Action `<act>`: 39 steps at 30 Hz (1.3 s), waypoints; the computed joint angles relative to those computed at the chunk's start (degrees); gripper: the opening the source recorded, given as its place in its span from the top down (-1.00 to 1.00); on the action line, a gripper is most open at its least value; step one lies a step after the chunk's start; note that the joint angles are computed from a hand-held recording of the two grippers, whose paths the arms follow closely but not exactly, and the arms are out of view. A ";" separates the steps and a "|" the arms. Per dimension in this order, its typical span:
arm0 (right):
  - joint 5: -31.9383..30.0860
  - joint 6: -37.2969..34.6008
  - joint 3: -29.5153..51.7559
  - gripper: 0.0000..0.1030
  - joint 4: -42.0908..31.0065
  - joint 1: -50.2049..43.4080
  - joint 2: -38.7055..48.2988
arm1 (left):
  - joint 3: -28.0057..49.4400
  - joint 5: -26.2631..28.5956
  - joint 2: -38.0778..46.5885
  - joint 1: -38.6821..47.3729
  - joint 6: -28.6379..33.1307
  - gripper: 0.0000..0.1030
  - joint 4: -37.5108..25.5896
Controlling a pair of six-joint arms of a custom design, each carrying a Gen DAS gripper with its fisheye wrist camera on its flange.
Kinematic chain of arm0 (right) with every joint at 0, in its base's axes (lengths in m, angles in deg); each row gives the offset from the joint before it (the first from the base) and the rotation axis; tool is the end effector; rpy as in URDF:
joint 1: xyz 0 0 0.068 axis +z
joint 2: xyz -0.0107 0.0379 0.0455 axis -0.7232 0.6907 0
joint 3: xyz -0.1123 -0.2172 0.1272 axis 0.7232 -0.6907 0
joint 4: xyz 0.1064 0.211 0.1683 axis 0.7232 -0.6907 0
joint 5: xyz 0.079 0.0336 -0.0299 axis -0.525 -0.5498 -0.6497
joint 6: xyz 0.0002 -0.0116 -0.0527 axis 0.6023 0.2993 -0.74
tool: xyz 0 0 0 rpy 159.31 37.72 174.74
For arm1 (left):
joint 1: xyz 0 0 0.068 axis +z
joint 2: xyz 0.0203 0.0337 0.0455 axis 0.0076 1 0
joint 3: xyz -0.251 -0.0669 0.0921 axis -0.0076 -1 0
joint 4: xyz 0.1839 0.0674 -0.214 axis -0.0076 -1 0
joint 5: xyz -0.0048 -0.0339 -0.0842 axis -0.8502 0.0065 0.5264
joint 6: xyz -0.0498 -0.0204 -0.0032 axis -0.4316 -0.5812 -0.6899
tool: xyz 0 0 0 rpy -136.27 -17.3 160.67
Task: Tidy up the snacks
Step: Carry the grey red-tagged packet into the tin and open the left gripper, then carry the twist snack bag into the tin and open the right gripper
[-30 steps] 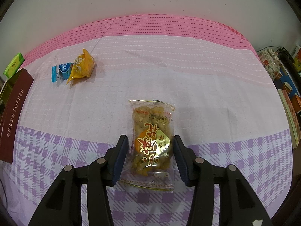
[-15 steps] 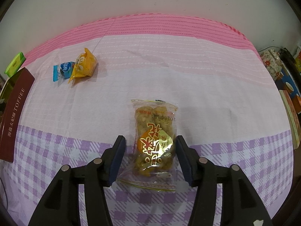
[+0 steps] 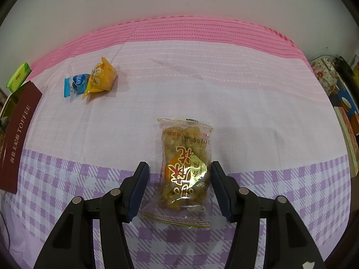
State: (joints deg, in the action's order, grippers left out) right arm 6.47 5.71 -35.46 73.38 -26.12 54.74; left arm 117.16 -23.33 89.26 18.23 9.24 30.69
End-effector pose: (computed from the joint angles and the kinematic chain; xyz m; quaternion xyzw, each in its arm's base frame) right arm 0.1911 0.0575 0.0534 0.2434 0.9337 -0.0315 0.2607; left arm 0.4024 0.1210 0.1648 0.1415 0.9569 0.0007 0.2535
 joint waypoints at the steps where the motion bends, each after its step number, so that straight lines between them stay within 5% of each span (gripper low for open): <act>1: 0.11 0.38 -0.40 -0.06 0.73 0.11 -0.07 | -0.13 0.14 -0.29 0.27 0.22 -0.23 -0.07; 12: 0.43 1.63 0.83 -0.05 0.08 0.09 1.79 | -6.22 2.59 -6.85 4.85 3.93 -0.32 2.77; 22: -0.32 1.48 2.24 0.26 -2.17 -1.99 2.31 | -8.21 3.89 -8.16 7.67 6.48 -0.40 4.47; 39: 6.60 10.40 9.84 0.31 -14.89 7.90 -0.07 | -1.51 5.19 -2.46 11.52 3.93 -0.53 1.88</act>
State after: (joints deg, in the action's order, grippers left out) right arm 13.07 16.11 -25.62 58.49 -18.22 54.67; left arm 115.65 -18.14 86.80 29.75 13.17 32.58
